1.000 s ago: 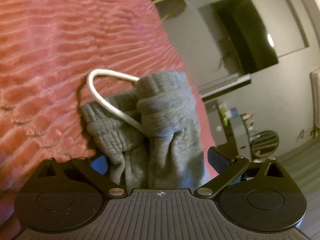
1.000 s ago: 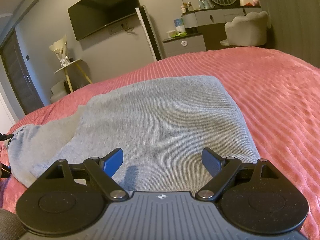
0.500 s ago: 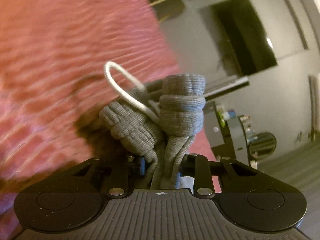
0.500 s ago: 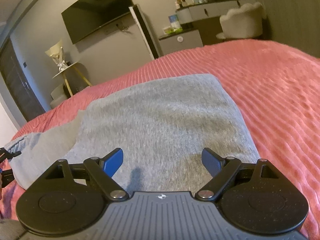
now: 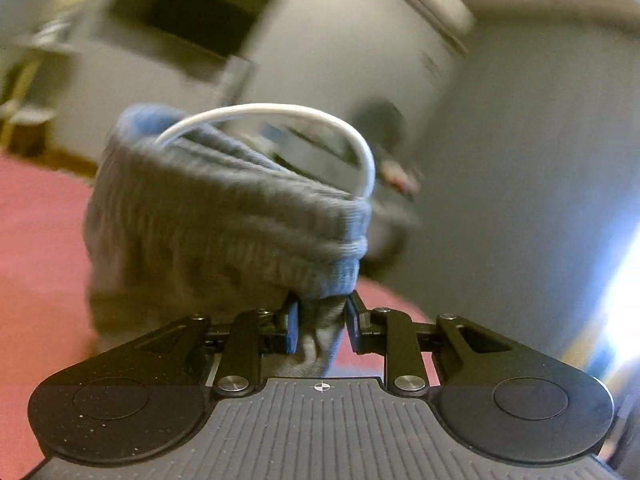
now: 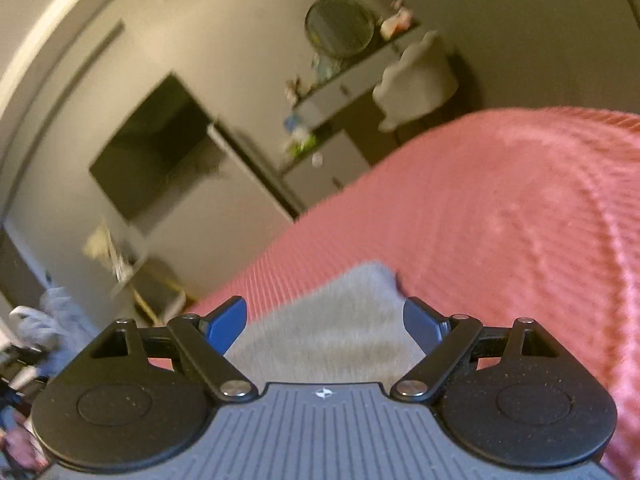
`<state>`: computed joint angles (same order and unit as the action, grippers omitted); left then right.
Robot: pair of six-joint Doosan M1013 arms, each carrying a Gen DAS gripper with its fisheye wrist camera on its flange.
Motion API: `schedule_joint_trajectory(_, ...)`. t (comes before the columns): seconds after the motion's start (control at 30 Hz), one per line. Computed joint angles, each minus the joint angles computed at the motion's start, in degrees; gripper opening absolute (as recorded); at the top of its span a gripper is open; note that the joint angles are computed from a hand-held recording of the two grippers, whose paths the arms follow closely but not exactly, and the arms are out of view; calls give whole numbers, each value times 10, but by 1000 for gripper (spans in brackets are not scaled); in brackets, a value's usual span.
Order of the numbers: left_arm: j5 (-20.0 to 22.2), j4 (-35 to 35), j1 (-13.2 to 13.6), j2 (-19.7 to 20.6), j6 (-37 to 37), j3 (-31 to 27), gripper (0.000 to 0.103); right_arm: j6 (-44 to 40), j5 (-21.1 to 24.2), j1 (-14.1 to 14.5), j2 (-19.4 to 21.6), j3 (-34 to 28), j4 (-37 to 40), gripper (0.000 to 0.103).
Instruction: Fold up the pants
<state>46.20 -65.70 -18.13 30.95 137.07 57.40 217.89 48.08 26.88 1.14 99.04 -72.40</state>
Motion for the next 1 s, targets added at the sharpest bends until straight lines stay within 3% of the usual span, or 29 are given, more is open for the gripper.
schedule_joint_trajectory(0.1,8,85,-56,-4,25,18,31,42,21,5,-21,21,-24,86)
schedule_joint_trajectory(0.13,18,104,-73,-2,25,24,37,47,30,6,-26,28,-25,86)
schedule_joint_trajectory(0.17,25,116,-86,2,25,31,51,53,41,6,-31,35,-22,86)
schedule_joint_trajectory(0.2,43,158,-102,10,-2,31,56,61,48,5,-34,40,-16,86)
schedule_joint_trajectory(0.27,115,272,-124,37,-75,0,56,91,39,-3,-41,55,-9,86)
schedule_joint_trajectory(0.3,111,288,-127,33,-67,7,56,104,26,-10,-45,62,-1,86)
schedule_joint_trajectory(0.33,91,277,-126,21,-31,22,57,114,16,-15,-46,66,3,86)
schedule_joint_trajectory(0.4,110,264,-116,14,-32,18,63,125,-8,-24,-49,74,0,86)
schedule_joint_trajectory(0.43,112,221,-103,9,-34,24,67,127,-19,-27,-50,76,-3,86)
schedule_joint_trajectory(0.5,74,146,-84,-12,-49,59,88,139,-54,-37,-50,81,-14,86)
schedule_joint_trajectory(0.57,18,129,-73,-27,-90,85,89,160,-90,-45,-51,88,-27,86)
schedule_joint_trajectory(0.63,-10,163,-66,-33,-142,90,89,192,-141,-54,-51,94,-50,86)
schedule_joint_trajectory(0.7,-22,185,-58,-34,-189,89,89,229,-201,-65,-45,93,-80,86)
schedule_joint_trajectory(0.8,-35,154,-38,-46,-215,116,90,269,-291,-86,-30,83,-116,86)
schedule_joint_trajectory(0.87,-56,142,-35,-47,-238,126,90,204,-330,-96,-12,66,-61,86)
schedule_joint_trajectory(1.0,-60,122,-22,-43,-261,126,91,-6,-370,-117,21,41,170,86)
